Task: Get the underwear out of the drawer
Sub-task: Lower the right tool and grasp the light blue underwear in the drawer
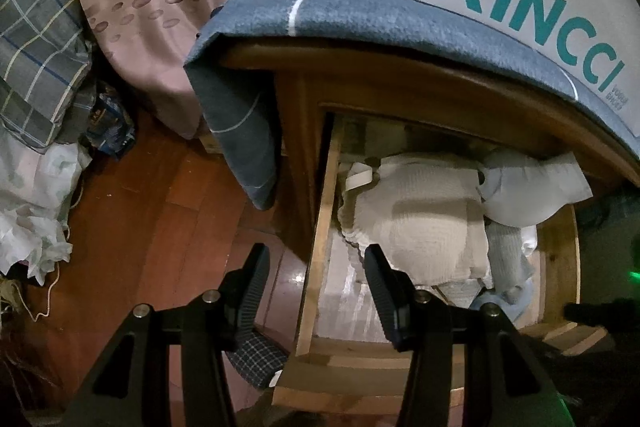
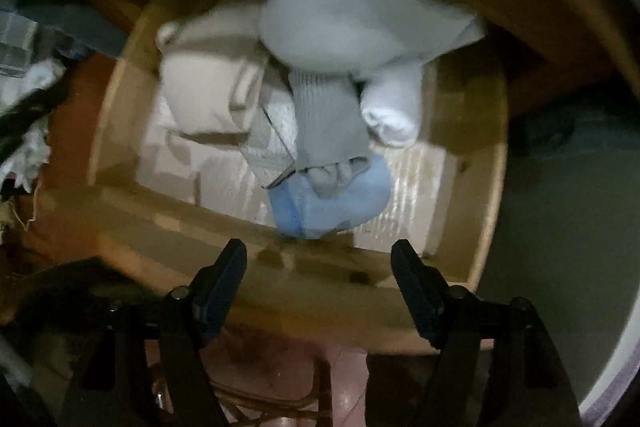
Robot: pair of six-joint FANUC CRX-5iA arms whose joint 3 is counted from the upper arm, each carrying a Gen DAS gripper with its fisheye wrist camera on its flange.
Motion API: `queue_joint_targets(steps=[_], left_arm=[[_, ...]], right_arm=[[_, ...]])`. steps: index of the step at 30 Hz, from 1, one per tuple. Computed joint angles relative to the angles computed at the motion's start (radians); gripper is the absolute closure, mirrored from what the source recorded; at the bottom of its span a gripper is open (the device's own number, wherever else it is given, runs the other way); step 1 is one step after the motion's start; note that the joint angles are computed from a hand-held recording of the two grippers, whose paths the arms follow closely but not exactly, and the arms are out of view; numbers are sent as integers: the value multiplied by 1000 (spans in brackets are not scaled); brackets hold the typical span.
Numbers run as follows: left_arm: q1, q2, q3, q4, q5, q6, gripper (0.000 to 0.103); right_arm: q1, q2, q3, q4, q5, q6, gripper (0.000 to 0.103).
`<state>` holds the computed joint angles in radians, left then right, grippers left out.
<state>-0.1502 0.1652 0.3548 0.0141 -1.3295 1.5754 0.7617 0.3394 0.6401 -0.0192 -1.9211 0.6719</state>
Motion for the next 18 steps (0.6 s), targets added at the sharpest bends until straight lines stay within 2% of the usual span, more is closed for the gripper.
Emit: queue_joint_targets(steps=[7,12,18], left_arm=[[25,3,-11,60,0,-3,53],[32,-1,-20,80,7,-1,53],[38,8,-19,105,-5,-11,53]], right_arm=[[-67,43,6,-98,-5,-125,17],[-114,60,-9,-178,-7,-220,16],[-127,141,65,-195,-92,-182,16]])
